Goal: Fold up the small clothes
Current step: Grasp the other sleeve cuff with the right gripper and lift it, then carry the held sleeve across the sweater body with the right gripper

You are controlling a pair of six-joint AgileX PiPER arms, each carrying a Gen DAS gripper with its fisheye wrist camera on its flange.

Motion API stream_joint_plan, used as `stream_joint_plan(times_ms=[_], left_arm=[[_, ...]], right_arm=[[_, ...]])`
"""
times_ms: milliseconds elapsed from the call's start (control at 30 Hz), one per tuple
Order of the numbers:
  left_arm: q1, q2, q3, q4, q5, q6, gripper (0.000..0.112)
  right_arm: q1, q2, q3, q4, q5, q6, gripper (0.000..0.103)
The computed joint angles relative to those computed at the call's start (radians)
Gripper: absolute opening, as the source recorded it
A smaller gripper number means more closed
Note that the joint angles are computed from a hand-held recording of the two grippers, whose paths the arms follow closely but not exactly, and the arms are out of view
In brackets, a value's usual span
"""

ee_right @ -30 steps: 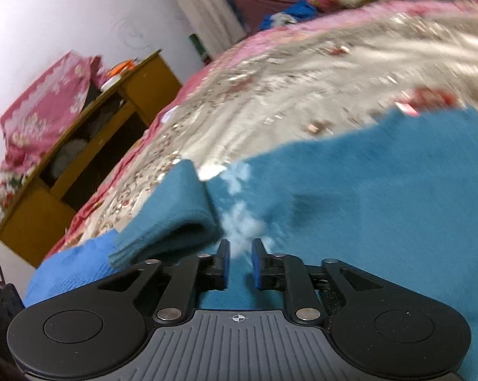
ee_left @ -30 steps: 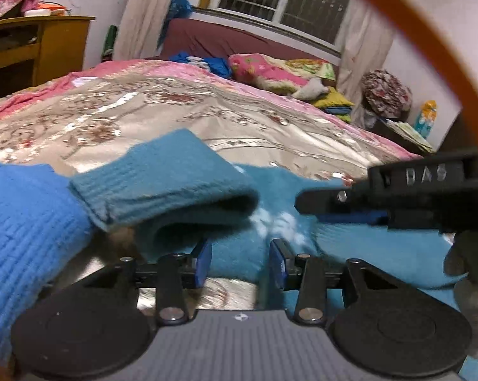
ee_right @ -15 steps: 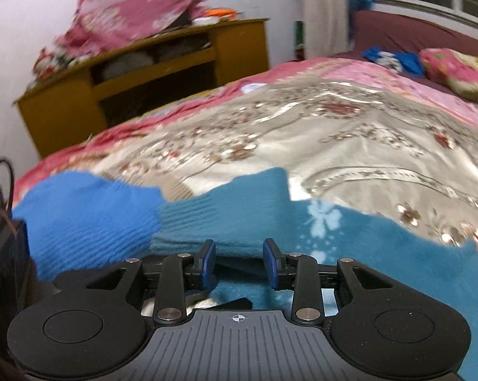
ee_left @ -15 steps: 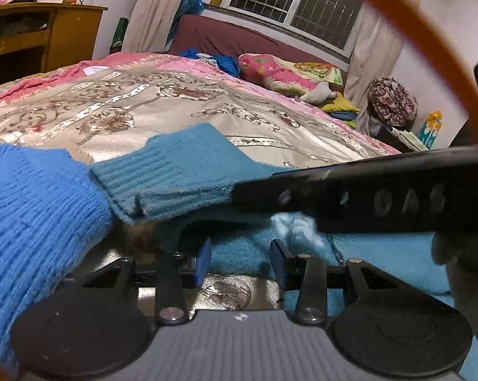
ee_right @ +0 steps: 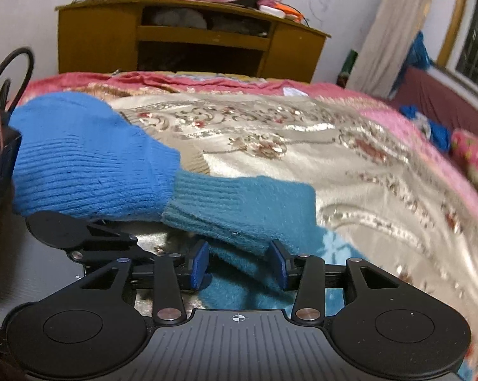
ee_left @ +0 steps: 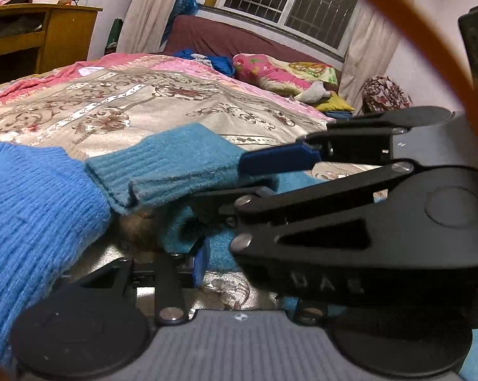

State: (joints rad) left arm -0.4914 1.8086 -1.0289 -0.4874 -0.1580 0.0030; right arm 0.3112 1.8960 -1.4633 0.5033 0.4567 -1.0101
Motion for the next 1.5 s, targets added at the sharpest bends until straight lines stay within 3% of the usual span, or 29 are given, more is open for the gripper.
stream_joint_plan(times_ms=[100,233,400,633,767,867,967,1067,1167,1333,1500], left_arm=[[-0.003,-0.002,0.004,-0.001,-0.002,0.000,0.048],[0.000,-0.006,0.009,0.056,-0.001,-0.060,0.048],[0.011,-0.010,0.018,0.226,-0.002,-0.224,0.048],[0.004,-0.012,0.026,0.204,-0.010,-0.193,0.049],[0.007,-0.013,0.026,0.230,-0.008,-0.224,0.049],[0.010,-0.012,0.023,0.246,-0.007,-0.237,0.049],[0.007,-0.010,0.019,0.208,-0.007,-0.201,0.049],[0.002,-0.007,0.011,0.131,-0.002,-0.120,0.050],[-0.003,-0.006,0.010,0.091,-0.005,-0.083,0.053],[-0.033,-0.004,-0.001,-0.188,-0.022,0.207,0.055],[-0.052,-0.003,-0.006,-0.328,-0.044,0.360,0.055]], right_arm=[[0.006,-0.015,0.031,0.074,-0.029,-0.117,0.050],[0.030,-0.016,0.033,0.057,-0.063,-0.174,0.051],[0.052,0.040,-0.080,-0.059,0.032,-0.124,0.051],[0.048,0.065,-0.142,-0.091,0.126,-0.154,0.051],[0.064,0.081,-0.133,-0.148,0.080,-0.089,0.046],[0.062,0.104,-0.155,-0.135,0.095,-0.060,0.035],[0.047,0.100,-0.153,-0.081,0.087,-0.026,0.020],[0.018,0.087,-0.155,-0.040,0.052,0.062,0.014],[-0.042,0.050,-0.143,0.057,0.041,0.127,0.011],[-0.163,-0.031,-0.063,0.251,0.040,0.124,0.010],[-0.281,-0.078,0.006,0.417,0.066,0.083,0.010]])
